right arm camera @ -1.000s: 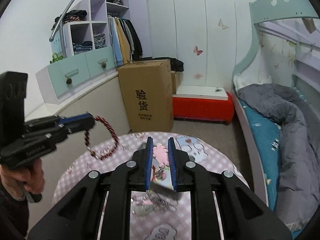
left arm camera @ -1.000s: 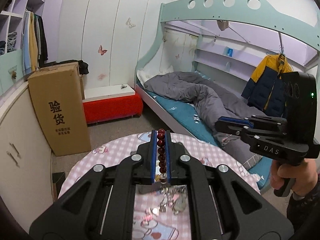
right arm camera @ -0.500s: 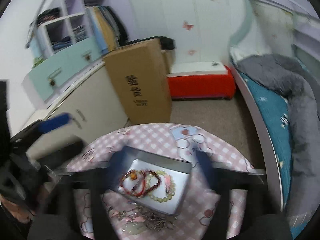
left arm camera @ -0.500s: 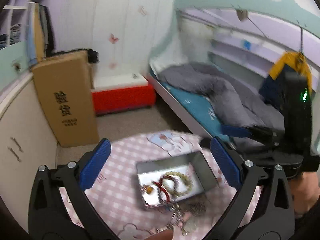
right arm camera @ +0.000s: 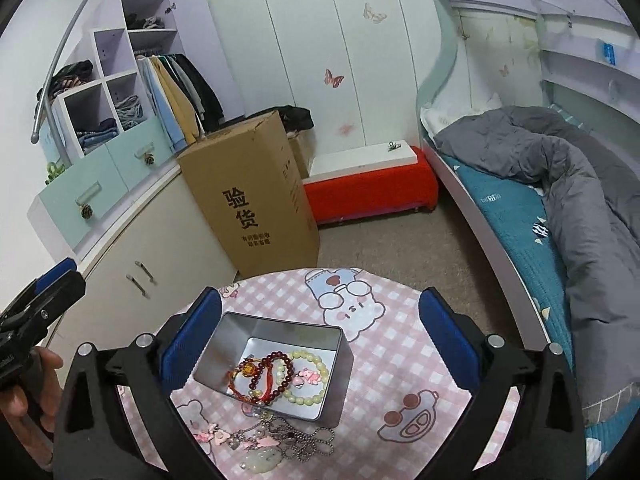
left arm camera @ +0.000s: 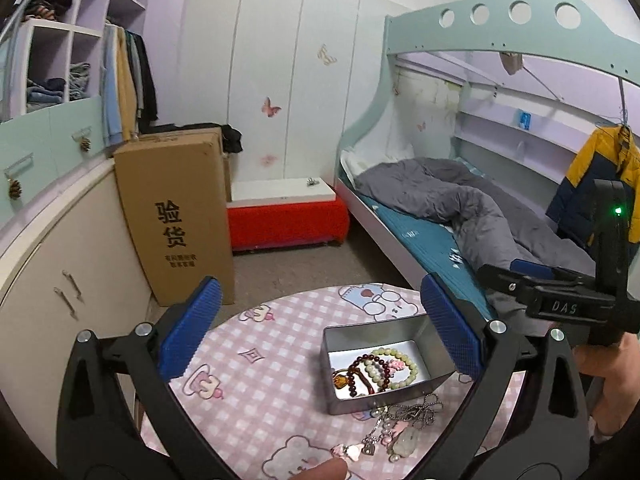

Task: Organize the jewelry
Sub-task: 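Drop the dark red bracelet into the tin with the left tool while the right drops a pink charm, then lower the left tool to the pink charm and grasp it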

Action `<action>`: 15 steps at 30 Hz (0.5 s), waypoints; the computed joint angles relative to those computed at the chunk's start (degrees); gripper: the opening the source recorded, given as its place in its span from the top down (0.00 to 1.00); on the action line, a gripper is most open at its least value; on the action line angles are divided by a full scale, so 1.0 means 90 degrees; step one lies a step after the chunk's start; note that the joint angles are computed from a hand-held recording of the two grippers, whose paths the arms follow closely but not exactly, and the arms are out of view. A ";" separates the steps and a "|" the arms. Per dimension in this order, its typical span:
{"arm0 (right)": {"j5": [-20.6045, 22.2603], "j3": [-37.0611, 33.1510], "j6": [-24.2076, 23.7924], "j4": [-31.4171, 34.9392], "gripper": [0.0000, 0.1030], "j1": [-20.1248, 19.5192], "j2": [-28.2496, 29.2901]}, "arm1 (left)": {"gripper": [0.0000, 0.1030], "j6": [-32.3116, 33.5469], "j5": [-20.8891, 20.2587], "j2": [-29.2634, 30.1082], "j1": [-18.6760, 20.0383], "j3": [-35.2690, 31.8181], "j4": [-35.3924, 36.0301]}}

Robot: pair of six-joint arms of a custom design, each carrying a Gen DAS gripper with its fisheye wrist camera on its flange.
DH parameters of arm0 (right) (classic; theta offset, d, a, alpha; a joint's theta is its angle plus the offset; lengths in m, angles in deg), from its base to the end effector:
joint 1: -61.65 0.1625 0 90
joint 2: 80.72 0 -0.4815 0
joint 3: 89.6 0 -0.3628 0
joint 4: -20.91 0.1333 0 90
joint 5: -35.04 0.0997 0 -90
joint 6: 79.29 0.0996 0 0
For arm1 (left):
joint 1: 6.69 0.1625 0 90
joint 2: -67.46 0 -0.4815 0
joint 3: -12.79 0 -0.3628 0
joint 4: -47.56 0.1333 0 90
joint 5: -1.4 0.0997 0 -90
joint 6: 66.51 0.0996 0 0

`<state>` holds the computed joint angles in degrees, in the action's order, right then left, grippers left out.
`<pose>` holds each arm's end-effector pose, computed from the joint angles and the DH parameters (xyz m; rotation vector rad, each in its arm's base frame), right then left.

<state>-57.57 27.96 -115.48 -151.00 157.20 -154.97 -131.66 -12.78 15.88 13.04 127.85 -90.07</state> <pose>0.1799 -0.5197 0.3615 0.9683 -2.6020 0.9210 -0.4405 -0.4022 0.1644 0.3124 2.0305 -1.3638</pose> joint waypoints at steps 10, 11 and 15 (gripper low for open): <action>0.0028 0.0354 -0.0121 -0.0366 0.08 0.0155 -0.0416 | 0.06 -0.3407 0.0163 -0.0552 -0.0524 -0.0193 0.3951; 0.0033 0.0393 -0.0137 -0.0399 0.08 0.0161 -0.0466 | 0.06 -0.3676 0.0139 -0.0582 -0.0568 -0.0211 0.4257; 0.0095 0.0602 -0.0273 -0.0526 0.08 0.0148 -0.0717 | 0.06 -0.4216 0.0004 -0.0682 -0.0721 -0.0073 0.4672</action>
<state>-56.71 33.38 -117.94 -155.73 158.53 -161.42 -169.60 -12.75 9.74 6.55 127.19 -48.02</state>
